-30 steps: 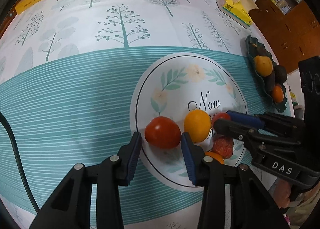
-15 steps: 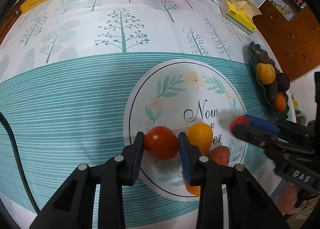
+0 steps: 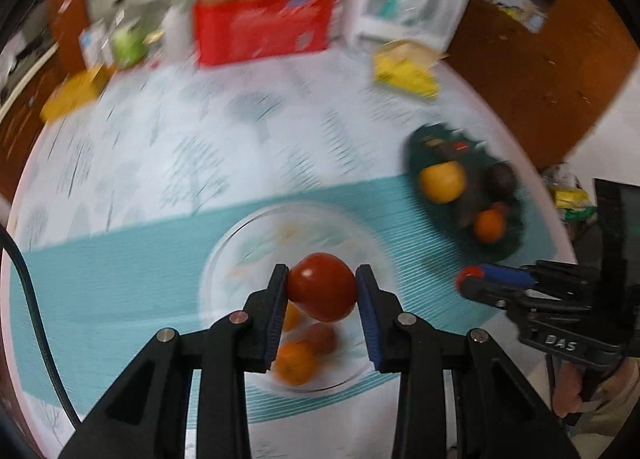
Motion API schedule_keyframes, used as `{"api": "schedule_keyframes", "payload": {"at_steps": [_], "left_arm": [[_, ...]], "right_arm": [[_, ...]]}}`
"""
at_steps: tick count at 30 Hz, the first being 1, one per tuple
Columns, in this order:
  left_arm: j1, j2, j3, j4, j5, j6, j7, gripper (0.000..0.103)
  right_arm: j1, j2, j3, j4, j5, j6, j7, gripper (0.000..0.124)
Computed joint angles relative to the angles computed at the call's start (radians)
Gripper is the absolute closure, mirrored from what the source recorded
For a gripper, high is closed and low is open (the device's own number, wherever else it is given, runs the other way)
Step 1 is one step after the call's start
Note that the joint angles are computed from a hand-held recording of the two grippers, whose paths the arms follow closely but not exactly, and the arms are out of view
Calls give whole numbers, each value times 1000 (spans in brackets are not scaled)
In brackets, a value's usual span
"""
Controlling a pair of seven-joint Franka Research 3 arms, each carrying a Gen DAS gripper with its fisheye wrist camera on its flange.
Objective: Organize fruits
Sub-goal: 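Lower both tomatoes onto the green plate and open both tools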
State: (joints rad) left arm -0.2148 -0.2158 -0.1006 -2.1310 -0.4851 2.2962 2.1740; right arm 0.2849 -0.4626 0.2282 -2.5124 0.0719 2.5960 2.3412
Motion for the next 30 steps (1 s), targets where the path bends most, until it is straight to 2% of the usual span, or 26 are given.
{"api": "schedule_keyframes", "payload": {"at_steps": [6, 10, 13, 20, 30], "left_arm": [[-78, -11, -58, 71, -31, 8, -38, 71], [-114, 41, -107, 158, 51, -21, -134, 71], [-139, 80, -143, 202, 116, 7, -200, 71], [-172, 214, -194, 350, 303, 33, -377, 71], [-203, 432, -214, 527, 533, -65, -551, 71]], "right_arm": [[-62, -213, -27, -54, -46, -105, -34, 97], [-113, -314, -53, -64, -64, -153, -102, 97], [-153, -353, -78, -61, -70, -172, -171, 97], [-237, -356, -124, -61, -61, -146, -322, 97], [-257, -203, -162, -79, 17, -114, -450, 97]]}}
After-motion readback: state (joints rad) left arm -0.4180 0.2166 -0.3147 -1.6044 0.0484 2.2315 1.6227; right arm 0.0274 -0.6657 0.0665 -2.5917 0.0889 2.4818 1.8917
